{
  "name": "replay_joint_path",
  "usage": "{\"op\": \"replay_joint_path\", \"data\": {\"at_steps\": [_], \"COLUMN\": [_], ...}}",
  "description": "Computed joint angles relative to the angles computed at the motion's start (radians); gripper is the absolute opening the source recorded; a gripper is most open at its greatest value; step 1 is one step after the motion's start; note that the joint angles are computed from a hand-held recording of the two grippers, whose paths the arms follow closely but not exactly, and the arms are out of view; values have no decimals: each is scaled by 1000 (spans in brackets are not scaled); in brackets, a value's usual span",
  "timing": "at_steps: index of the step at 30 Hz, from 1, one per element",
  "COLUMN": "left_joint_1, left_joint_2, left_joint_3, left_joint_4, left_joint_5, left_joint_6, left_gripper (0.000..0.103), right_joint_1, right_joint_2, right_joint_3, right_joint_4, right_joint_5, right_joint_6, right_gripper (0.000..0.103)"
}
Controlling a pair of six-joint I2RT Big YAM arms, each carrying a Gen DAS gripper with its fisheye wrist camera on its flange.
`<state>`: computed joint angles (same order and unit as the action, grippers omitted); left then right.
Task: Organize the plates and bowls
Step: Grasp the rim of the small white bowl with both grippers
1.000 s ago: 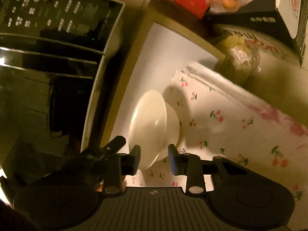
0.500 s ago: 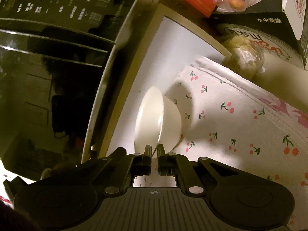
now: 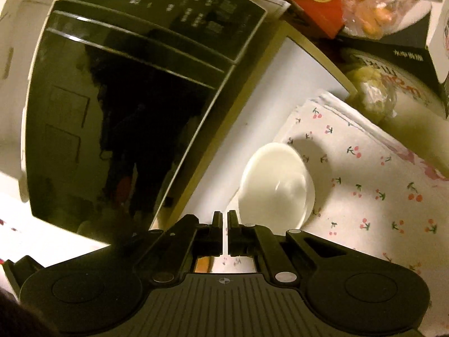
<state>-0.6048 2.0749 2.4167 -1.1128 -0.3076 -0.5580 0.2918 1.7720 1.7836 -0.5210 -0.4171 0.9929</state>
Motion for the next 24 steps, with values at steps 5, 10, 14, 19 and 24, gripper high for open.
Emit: {"op": "replay_joint_path", "data": {"at_steps": [5, 10, 14, 19, 24], "left_joint_1": [0, 4, 11, 22, 30], "left_joint_2": [-6, 17, 98, 168, 112], "left_joint_3": [-17, -19, 76, 144, 16], "left_joint_4": [3, 40, -5, -21, 86], "left_joint_5": [-4, -10, -1, 32, 71], "left_joint_6": [-10, -3, 10, 27, 43], "left_gripper": [27, 50, 47, 28, 7], "right_joint_1": [-20, -44, -48, -43, -34], "right_joint_2": [-5, 10, 43, 80, 121], "right_joint_3": [-8, -36, -11, 19, 73], "right_joint_4": [-33, 25, 9, 13, -27], "right_joint_5": [-2, -27, -10, 26, 24], "right_joint_6": [10, 92, 72, 60, 10], "right_gripper": [11, 46, 46, 46, 9]}}
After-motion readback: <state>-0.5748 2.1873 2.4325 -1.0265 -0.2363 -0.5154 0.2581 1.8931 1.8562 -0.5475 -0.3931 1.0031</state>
